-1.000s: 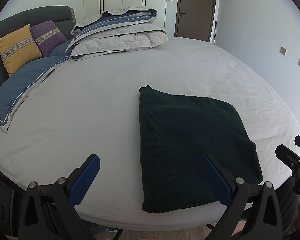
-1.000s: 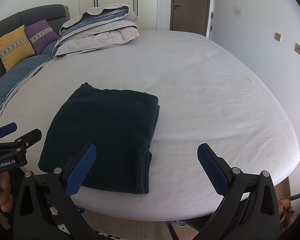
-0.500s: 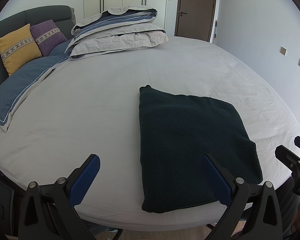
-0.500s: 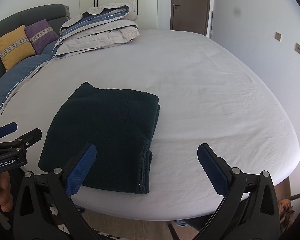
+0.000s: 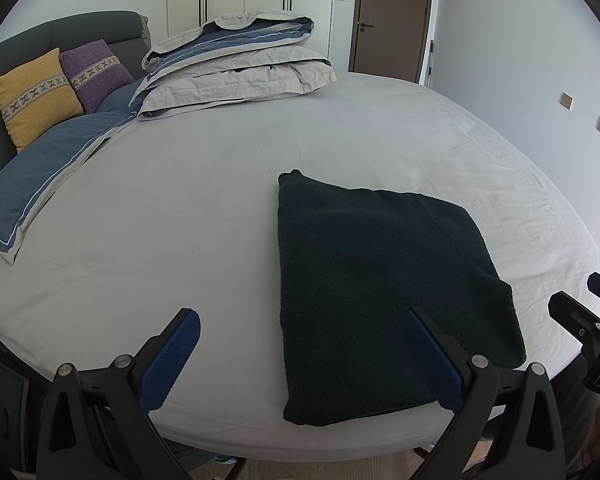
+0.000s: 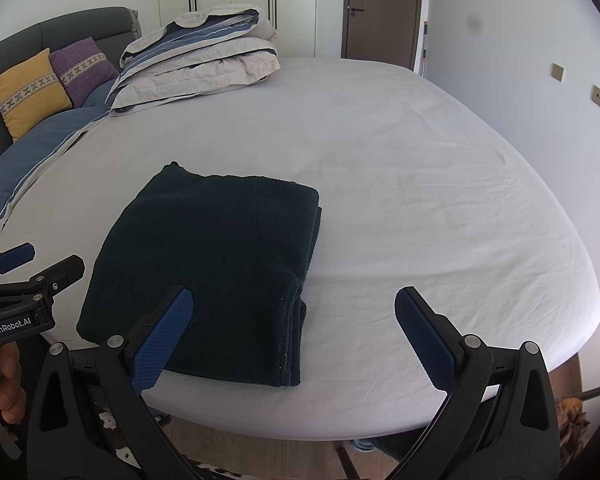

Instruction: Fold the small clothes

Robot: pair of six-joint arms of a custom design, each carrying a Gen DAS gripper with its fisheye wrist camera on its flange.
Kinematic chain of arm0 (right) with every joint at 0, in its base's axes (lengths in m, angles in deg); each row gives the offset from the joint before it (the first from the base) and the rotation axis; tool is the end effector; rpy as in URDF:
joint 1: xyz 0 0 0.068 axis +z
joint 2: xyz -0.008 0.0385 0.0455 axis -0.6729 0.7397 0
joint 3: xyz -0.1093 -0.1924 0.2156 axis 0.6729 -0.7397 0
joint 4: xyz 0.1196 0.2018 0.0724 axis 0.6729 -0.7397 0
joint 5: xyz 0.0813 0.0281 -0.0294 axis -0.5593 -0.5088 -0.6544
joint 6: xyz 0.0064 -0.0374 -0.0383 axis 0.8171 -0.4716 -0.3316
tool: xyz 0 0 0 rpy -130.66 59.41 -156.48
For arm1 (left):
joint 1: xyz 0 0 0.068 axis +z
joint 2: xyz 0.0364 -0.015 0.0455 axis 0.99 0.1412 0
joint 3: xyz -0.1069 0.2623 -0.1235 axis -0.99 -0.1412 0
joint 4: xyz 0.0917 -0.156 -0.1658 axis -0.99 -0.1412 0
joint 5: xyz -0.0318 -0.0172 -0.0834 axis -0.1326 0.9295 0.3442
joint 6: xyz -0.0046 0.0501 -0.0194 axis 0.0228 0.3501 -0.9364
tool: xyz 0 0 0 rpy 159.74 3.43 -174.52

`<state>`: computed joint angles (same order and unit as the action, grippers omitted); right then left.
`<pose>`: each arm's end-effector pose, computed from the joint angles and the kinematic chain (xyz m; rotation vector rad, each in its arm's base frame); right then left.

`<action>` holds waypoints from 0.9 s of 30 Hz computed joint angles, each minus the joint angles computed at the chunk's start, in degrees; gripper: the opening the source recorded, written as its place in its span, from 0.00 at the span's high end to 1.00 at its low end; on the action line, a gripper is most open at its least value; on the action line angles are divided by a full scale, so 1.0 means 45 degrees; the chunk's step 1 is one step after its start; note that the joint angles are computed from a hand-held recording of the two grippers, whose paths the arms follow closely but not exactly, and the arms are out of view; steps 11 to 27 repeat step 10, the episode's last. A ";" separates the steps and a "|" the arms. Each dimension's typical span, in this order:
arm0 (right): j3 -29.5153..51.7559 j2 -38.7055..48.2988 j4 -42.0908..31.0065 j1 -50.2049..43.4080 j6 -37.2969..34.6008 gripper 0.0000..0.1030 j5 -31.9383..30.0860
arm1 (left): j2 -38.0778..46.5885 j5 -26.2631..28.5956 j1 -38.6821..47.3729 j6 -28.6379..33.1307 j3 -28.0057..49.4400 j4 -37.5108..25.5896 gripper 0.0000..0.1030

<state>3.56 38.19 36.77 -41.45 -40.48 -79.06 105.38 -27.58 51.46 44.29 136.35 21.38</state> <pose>0.2874 0.0134 0.2659 -0.5182 2.3031 0.1650 0.2321 -0.1147 0.2669 -0.4816 2.3282 0.1186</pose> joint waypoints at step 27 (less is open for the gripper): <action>0.0107 0.0112 -0.0084 -0.0102 -0.0103 0.00 -0.0105 | -0.0098 -0.0128 0.0049 0.0126 -0.0138 0.0039 0.00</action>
